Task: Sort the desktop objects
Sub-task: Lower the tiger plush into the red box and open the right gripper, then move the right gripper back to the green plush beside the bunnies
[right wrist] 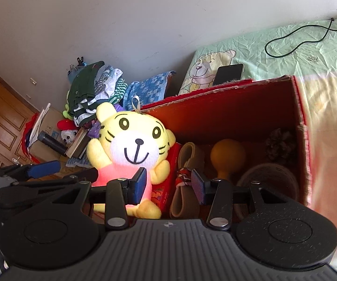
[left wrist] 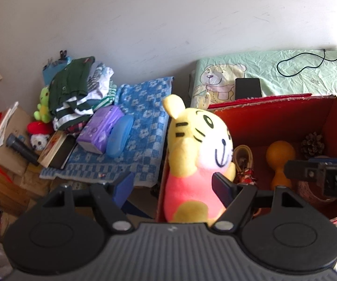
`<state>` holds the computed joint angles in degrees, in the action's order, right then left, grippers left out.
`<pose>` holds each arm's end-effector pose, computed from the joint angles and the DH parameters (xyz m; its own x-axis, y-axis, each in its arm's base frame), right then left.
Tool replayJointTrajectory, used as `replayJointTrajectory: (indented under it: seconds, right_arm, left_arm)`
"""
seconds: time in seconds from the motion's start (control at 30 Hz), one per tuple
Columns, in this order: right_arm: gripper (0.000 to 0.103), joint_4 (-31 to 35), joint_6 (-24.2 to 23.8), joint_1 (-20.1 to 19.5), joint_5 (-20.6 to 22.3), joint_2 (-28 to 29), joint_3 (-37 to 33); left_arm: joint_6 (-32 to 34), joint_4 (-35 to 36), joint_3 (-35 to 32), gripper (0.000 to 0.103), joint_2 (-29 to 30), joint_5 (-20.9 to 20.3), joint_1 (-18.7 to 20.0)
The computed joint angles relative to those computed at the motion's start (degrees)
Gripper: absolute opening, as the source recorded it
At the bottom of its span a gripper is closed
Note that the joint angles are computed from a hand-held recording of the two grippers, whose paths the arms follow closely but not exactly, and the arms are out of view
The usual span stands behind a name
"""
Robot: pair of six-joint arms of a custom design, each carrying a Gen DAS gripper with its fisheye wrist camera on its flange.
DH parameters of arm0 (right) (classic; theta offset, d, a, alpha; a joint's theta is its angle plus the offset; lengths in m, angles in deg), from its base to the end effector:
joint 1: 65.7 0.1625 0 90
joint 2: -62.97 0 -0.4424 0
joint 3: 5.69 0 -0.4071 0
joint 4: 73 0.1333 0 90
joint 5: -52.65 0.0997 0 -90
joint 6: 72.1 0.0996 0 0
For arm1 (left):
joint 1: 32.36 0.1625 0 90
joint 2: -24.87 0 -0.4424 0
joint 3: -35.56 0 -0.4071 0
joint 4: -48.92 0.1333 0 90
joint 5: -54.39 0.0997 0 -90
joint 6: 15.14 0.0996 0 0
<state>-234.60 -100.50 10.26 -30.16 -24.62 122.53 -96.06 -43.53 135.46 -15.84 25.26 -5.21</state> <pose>0.0289 -0.4854 0.3060 -0.9593 -0.2389 0.1503 -0.2822 0.8165 -0.5037 -0.3960 -0.4507 -0.0086 -0.4144 -0.1262 -0.9013 0.4995 0.7964 -0.3411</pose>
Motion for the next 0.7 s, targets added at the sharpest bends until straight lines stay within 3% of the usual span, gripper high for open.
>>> replayJointTrajectory:
  seconds: [0.13,0.3,0.7]
  right_arm:
    - [0.047,3.7,-3.0,-1.9,1.0,-3.7,0.4]
    - [0.047,7.7,-5.9,-4.8,2.0,-7.8,0.4]
    - [0.047,14.2,-11.2,-12.1,4.3,-14.7,-1.4]
  left_arm:
    - [-3.9,3.6,-2.9,0.079,2.4,-1.1,-1.6]
    - [-4.6,3.1,-5.7,0.083,5.6,-2.4,-3.6]
    - [2.9,-6.3,-12.7,0.086,14.1,-4.8,-6.1]
